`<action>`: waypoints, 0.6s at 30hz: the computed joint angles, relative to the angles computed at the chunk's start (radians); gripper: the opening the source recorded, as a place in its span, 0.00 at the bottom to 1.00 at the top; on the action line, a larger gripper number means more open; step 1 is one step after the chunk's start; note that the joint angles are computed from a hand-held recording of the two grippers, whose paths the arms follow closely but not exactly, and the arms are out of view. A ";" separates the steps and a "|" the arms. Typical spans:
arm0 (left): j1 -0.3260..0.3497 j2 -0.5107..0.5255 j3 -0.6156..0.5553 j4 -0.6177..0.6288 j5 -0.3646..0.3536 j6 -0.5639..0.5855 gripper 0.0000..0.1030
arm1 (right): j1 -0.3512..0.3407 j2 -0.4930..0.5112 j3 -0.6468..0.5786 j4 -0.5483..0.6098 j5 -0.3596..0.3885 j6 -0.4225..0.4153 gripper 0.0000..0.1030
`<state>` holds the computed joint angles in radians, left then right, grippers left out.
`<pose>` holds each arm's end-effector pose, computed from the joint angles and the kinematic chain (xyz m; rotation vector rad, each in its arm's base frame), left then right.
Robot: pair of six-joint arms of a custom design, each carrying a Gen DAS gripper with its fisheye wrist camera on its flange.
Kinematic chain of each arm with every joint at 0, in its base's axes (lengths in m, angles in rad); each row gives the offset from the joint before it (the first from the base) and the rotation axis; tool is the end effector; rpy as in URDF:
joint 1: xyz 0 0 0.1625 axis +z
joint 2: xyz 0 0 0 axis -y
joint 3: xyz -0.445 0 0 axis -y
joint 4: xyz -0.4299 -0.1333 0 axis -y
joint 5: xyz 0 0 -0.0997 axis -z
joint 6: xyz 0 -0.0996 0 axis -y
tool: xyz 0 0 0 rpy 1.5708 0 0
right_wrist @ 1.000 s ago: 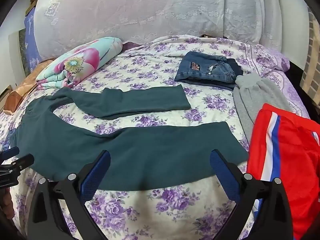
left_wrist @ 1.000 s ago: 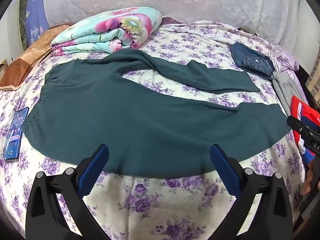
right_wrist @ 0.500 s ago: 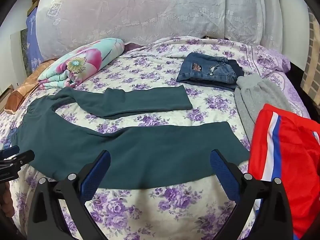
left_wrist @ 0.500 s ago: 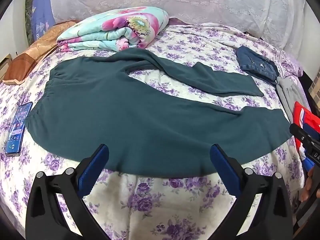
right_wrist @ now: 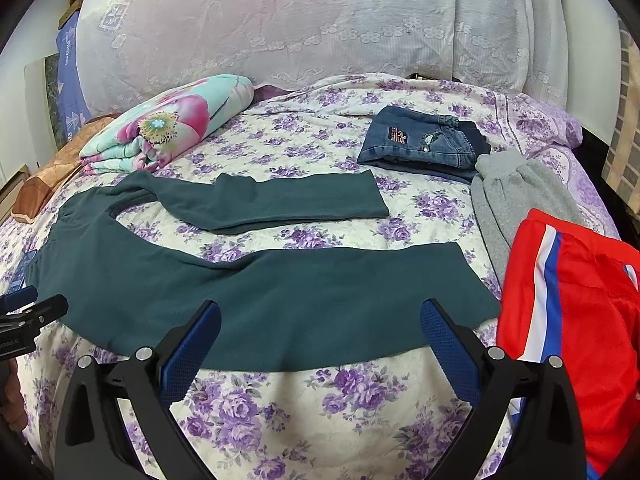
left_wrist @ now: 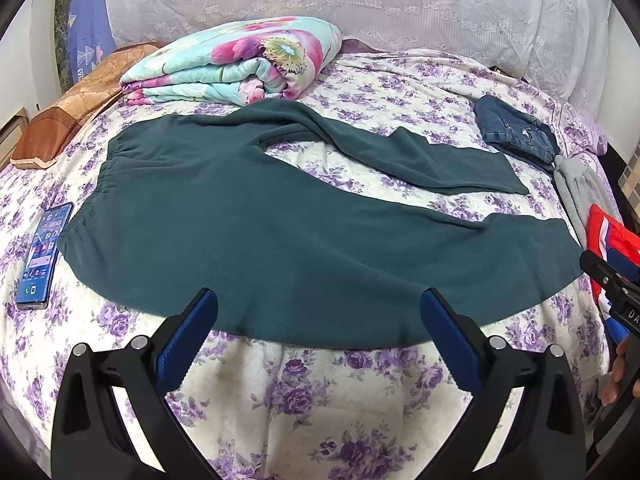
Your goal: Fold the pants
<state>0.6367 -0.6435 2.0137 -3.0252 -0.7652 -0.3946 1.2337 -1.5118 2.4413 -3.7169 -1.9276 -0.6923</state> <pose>-0.3177 -0.4900 -0.0521 0.6127 2.3818 -0.7275 -0.0412 -0.4153 0.3234 0.1082 -2.0528 1.0553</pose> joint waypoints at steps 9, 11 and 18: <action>-0.003 -0.015 0.011 0.014 0.006 -0.018 0.96 | 0.007 -0.007 0.002 0.006 0.005 -0.006 0.97; -0.001 -0.018 0.011 0.021 0.005 -0.028 0.96 | 0.008 -0.005 0.002 0.003 0.001 -0.007 0.97; 0.004 -0.021 0.010 0.034 -0.003 -0.045 0.96 | 0.003 -0.009 0.003 0.011 0.000 -0.006 0.97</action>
